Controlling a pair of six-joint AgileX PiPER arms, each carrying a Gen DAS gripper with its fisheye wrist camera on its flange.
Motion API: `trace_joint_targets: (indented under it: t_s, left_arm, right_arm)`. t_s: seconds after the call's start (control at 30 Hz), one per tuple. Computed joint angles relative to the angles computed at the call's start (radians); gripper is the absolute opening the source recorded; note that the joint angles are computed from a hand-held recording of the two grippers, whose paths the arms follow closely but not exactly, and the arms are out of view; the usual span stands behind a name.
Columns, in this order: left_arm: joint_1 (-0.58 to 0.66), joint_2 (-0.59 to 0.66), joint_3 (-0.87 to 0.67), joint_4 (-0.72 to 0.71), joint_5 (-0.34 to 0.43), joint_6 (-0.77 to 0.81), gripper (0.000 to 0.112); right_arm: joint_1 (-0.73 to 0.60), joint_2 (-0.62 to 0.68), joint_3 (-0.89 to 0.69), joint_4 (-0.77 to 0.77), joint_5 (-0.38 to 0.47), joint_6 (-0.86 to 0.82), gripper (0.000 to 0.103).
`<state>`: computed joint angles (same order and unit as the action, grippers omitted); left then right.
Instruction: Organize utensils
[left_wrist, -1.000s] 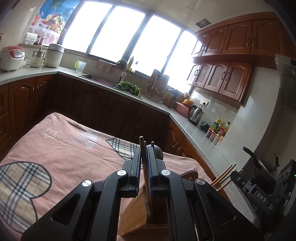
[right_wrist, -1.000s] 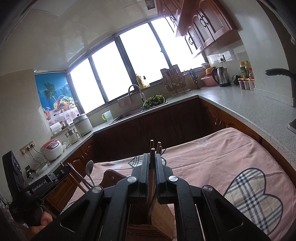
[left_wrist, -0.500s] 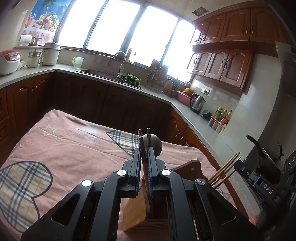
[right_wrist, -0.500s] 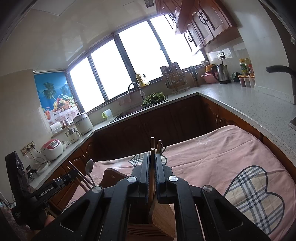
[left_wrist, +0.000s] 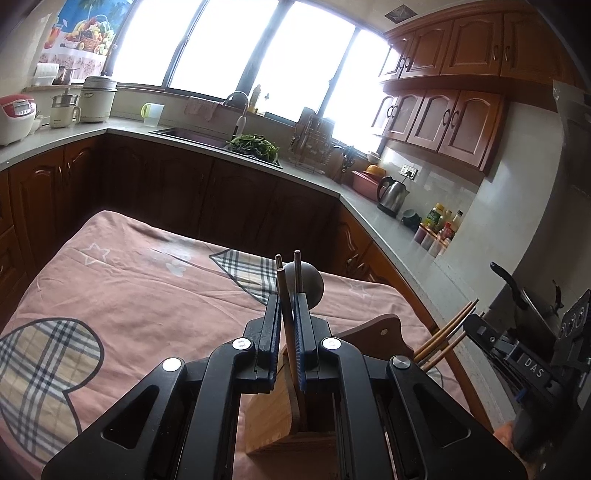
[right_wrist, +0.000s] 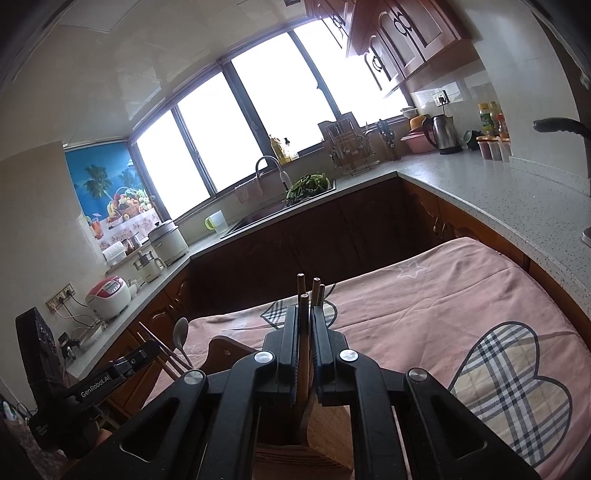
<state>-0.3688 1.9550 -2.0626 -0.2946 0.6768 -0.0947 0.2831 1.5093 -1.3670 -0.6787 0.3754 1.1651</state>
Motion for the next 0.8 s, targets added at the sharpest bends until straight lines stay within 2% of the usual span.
trace_joint_targets:
  t_s: [0.3, 0.37, 0.47, 0.53, 0.6, 0.67, 0.73, 0.8]
  left_arm:
    - [0.0, -0.005, -0.001, 0.003, 0.015, 0.004, 0.006]
    - [0.002, -0.005, -0.004, -0.002, 0.025, 0.008, 0.01]
    - [0.005, -0.017, 0.016, -0.004, 0.02, 0.008, 0.027]
    - [0.008, -0.033, 0.046, -0.013, 0.003, 0.01, 0.044]
    - [0.009, -0.043, 0.06, -0.011, -0.002, 0.008, 0.048]
    - [0.01, -0.051, 0.069, -0.007, 0.002, 0.005, 0.059]
    - [0.014, -0.067, 0.092, -0.008, -0.003, 0.003, 0.073]
    - [0.017, -0.088, 0.125, -0.011, -0.014, 0.009, 0.079]
  right_arm:
    - [0.005, -0.01, -0.003, 0.017, 0.02, -0.018, 0.01]
    - [0.008, -0.014, -0.002, 0.015, 0.024, -0.015, 0.01]
    - [0.013, -0.018, -0.006, 0.009, 0.033, -0.004, 0.014]
    - [0.016, -0.024, 0.002, -0.008, 0.034, 0.019, 0.023]
    - [0.017, -0.033, 0.014, -0.026, 0.028, 0.047, 0.047]
    - [0.017, -0.04, 0.021, -0.021, 0.022, 0.048, 0.048]
    - [0.019, -0.05, 0.031, -0.032, 0.016, 0.065, 0.055]
    - [0.022, -0.063, 0.045, -0.065, 0.009, 0.107, 0.082]
